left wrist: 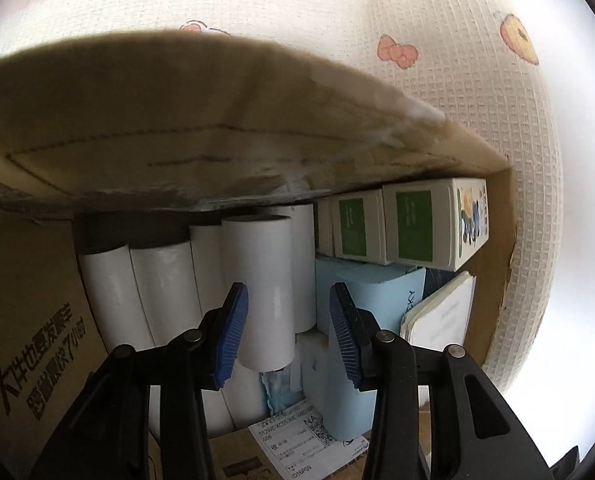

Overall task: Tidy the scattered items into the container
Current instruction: 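Lower the tube among the stacked tubes and open both grippers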

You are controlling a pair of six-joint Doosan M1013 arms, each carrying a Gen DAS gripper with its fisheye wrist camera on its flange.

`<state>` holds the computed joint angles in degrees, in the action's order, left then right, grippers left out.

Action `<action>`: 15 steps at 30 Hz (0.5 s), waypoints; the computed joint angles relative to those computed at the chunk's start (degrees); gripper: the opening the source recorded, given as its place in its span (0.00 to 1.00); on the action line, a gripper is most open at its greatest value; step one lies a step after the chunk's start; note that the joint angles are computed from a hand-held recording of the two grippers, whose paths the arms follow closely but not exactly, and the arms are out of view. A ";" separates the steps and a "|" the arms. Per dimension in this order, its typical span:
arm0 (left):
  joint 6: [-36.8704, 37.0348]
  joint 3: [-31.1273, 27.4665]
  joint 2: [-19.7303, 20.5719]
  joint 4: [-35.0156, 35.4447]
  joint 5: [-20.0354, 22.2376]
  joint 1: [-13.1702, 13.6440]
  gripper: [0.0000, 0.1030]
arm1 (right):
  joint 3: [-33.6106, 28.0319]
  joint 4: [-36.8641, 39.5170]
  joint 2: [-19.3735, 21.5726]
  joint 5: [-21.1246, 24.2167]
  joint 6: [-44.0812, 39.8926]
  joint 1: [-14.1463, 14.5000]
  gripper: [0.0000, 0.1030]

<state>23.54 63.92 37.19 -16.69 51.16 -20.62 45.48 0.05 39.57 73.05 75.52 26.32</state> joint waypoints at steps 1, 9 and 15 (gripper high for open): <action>0.66 -0.24 0.12 -0.21 0.36 -0.02 0.43 | -0.08 -0.17 -0.05 0.23 0.25 0.11 0.40; 2.61 -1.42 -1.28 9.05 5.72 -1.80 0.01 | 1.08 1.10 -1.14 -0.99 -0.42 0.30 0.40; 5.37 1.85 -5.58 15.30 3.59 -2.72 0.01 | 1.70 1.13 -2.16 -1.43 -0.23 1.43 0.40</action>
